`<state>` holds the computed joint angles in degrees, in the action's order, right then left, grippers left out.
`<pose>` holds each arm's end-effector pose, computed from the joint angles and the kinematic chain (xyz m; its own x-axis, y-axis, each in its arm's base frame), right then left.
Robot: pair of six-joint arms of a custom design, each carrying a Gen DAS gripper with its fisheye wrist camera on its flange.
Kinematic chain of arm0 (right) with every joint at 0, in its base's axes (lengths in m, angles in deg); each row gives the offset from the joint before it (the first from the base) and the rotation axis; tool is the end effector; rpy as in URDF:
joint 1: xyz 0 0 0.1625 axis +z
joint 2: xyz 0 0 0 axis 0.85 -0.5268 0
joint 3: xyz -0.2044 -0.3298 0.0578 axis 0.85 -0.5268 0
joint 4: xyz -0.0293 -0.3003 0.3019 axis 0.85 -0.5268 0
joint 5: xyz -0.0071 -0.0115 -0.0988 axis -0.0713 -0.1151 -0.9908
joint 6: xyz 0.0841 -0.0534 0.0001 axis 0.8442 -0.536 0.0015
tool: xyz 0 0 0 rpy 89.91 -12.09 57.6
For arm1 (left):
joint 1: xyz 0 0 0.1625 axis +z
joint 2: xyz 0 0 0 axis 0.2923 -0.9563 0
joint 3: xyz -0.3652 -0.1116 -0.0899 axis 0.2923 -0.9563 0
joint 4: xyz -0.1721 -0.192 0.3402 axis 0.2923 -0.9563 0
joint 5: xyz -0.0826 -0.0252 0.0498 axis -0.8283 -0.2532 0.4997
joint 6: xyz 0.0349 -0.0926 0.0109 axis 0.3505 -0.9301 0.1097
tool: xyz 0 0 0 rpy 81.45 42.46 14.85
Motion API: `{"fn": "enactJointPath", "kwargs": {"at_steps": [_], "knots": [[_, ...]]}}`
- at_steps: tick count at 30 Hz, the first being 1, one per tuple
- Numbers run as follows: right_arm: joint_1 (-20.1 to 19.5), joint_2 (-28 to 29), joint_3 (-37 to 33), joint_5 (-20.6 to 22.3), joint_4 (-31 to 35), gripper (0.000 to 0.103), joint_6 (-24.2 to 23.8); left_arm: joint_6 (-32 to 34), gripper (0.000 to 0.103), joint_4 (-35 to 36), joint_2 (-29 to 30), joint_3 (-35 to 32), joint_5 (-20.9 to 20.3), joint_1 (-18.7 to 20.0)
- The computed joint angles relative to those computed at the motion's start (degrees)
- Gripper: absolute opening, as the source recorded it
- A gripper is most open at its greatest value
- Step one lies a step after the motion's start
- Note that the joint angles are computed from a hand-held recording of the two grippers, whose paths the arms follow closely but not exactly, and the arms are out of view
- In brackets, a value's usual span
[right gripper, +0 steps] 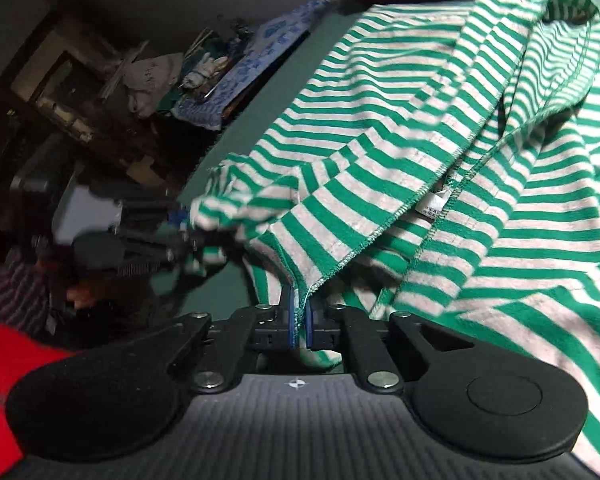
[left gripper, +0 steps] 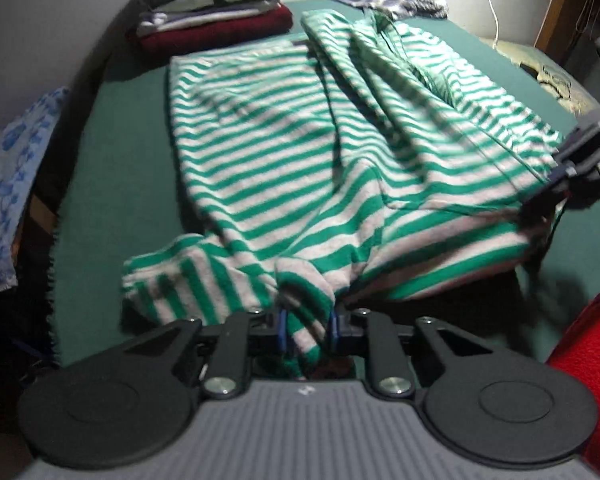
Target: Fold clothes
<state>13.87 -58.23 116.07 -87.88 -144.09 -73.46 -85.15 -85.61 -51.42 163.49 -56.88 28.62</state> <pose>-0.0721 -0.6717 0.3621 -0.8117 -0.5834 0.0281 -0.5835 0.8081 -0.0802 -0.3098 -0.5992 0.0030 -0.6610 0.4035 -0.6327 0.6147 0.7748 -0.1481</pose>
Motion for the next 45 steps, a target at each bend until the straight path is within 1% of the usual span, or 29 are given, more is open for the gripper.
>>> {"fn": "enactJointPath", "kwargs": {"at_steps": [3,8,11,14,15,17,18,19,20,21,22,24,26,27,28,30,31,32,33,34,36,37,38,39,40,41,42,44,45], "knots": [[0.0,-1.7,0.5,-1.9,1.6,0.006,-1.9,0.7,0.02,-0.7,-3.3,1.7,-2.0,-0.1],[0.3,-3.5,3.1,-6.5,2.4,0.006,-2.5,0.8,0.019,5.3,-4.6,2.5,-5.7,-0.2],[0.1,-4.1,6.3,-9.5,-2.0,0.006,-1.5,0.0,0.019,7.8,-4.2,3.3,-6.3,0.5],[-0.5,-4.1,8.0,-10.1,-6.2,0.007,1.3,-0.6,0.019,8.0,-4.2,3.9,-6.0,1.0],[-0.6,-4.2,8.3,-10.0,-7.2,0.01,2.2,-0.1,0.02,8.4,-4.5,4.0,-5.6,0.8],[-0.5,-4.7,8.3,-10.7,-7.6,0.022,2.7,1.1,0.026,9.3,-5.2,4.0,-4.7,0.2],[-0.4,-5.0,7.9,-10.8,-7.2,0.033,2.9,2.0,0.03,9.9,-5.9,4.2,-3.9,-0.3],[-0.5,-5.3,7.6,-10.3,-6.6,0.039,2.7,2.9,0.03,10.1,-6.6,4.4,-3.2,-0.7],[-0.5,-5.8,7.5,-9.5,-6.7,0.039,2.5,3.8,0.032,10.3,-7.3,4.7,-2.5,-1.1],[-0.6,-6.3,7.5,-8.6,-6.9,0.039,2.4,4.6,0.038,10.5,-8.0,4.7,-1.6,-1.2],[-0.7,-6.6,7.7,-7.4,-7.8,0.04,2.8,5.0,0.041,10.5,-8.6,4.8,-0.6,-1.3],[-0.8,-6.8,8.4,-4.9,-10.6,0.046,4.6,6.2,0.046,10.0,-9.3,4.7,1.2,-1.7],[-0.5,-6.0,9.4,-4.5,-14.3,0.049,6.4,7.9,0.049,8.9,-9.2,4.0,2.0,-1.8],[-0.4,-5.6,10.0,-4.7,-16.1,0.05,7.0,9.4,0.054,7.4,-8.9,3.6,2.5,-1.8],[-0.3,-5.1,10.4,-4.7,-17.3,0.05,7.4,10.8,0.054,5.7,-8.4,3.2,2.7,-1.8],[-0.1,-4.0,10.9,-5.0,-18.8,0.049,8.3,12.8,0.053,1.7,-7.0,1.8,0.7,-1.3],[0.2,-3.6,11.0,-6.9,-19.6,0.044,8.6,13.8,0.053,-0.4,-6.0,0.9,-1.4,-0.9],[0.5,-3.3,11.0,-8.9,-20.2,0.034,8.4,14.7,0.051,-2.7,-4.4,-0.2,-3.7,-0.6],[0.8,-3.2,11.3,-10.5,-20.9,0.029,7.7,14.9,0.049,-3.9,-2.6,-1.6,-5.9,-0.2],[1.0,-3.3,11.3,-11.6,-21.1,0.027,7.0,14.9,0.049,-4.9,-0.8,-3.0,-8.2,0.2],[1.6,-3.2,9.9,-13.2,-19.3,0.027,6.8,14.7,0.049,-5.6,3.4,-6.5,-12.3,0.9],[1.9,-3.0,8.8,-13.3,-18.9,0.03,6.7,14.8,0.049,-5.8,5.5,-8.3,-13.6,1.1],[2.3,-2.9,7.7,-13.1,-18.8,0.037,6.6,14.8,0.049,-5.9,7.6,-10.2,-14.8,1.3],[2.7,-2.8,6.9,-12.7,-20.8,0.04,6.6,14.5,0.049,-5.6,9.4,-12.1,-16.1,1.5],[3.2,-2.4,6.0,-12.3,-23.8,0.047,7.1,14.0,0.049,-5.1,11.4,-14.1,-17.8,1.5],[3.7,-1.5,4.5,-12.4,-26.8,0.048,7.9,14.1,0.05,-4.8,12.7,-15.7,-19.3,1.6],[4.2,-0.3,2.7,-12.8,-29.6,0.048,8.7,14.3,0.056,-4.5,14.0,-17.2,-20.7,1.6],[4.8,2.9,-1.9,-13.3,-34.1,0.048,9.9,15.4,0.068,-4.1,16.4,-20.0,-21.2,1.2],[4.9,5.1,-4.8,-13.5,-35.5,0.048,10.6,15.6,0.069,-3.7,17.5,-21.4,-21.1,1.0]]}}
